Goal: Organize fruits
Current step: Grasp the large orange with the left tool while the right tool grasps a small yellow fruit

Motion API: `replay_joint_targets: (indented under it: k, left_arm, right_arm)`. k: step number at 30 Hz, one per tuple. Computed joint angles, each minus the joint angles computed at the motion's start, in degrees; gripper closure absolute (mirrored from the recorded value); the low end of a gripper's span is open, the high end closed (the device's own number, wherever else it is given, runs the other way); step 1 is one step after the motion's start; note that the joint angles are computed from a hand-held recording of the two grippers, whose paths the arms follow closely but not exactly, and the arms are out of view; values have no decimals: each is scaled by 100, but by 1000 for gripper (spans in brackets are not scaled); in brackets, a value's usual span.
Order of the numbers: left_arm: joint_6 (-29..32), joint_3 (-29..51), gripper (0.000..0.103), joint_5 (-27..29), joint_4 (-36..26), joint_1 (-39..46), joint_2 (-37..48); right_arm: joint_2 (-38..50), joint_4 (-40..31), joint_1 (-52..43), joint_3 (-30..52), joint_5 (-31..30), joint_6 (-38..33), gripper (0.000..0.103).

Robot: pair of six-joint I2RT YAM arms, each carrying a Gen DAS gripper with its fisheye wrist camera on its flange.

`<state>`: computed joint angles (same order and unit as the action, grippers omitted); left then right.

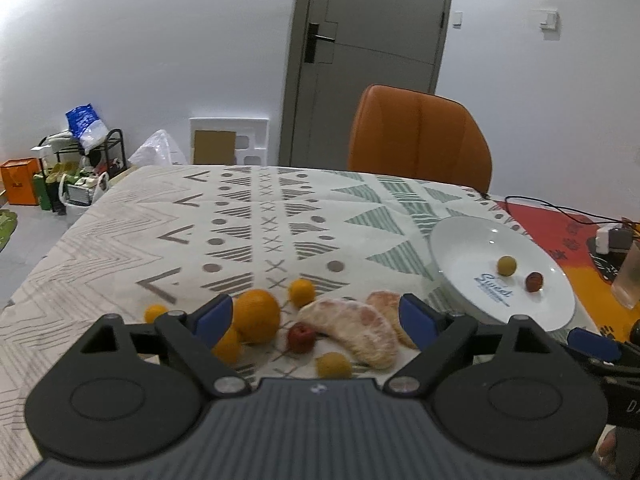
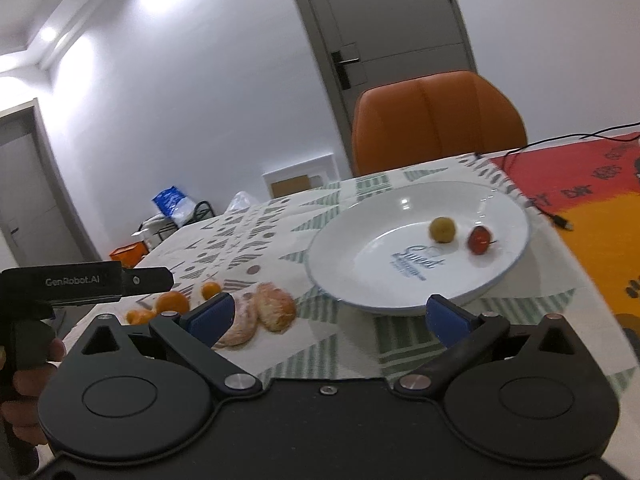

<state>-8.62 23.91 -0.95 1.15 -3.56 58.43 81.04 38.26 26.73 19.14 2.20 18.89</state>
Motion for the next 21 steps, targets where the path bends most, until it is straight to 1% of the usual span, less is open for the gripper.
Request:
replay_joint_targets:
  k: [3,6,21]
  left_arm:
    - [59,-49,14,196,-2,273,-11]
    - [73,-114,14,281,68,468,62]
    - [206,-315,15,791,351,1345,456]
  right_arm:
    - [176,-10,156,129,42,-11,0]
    - [322,89,277,193,42,-52,0]
    - [774,-87,654,614,62,-116,1]
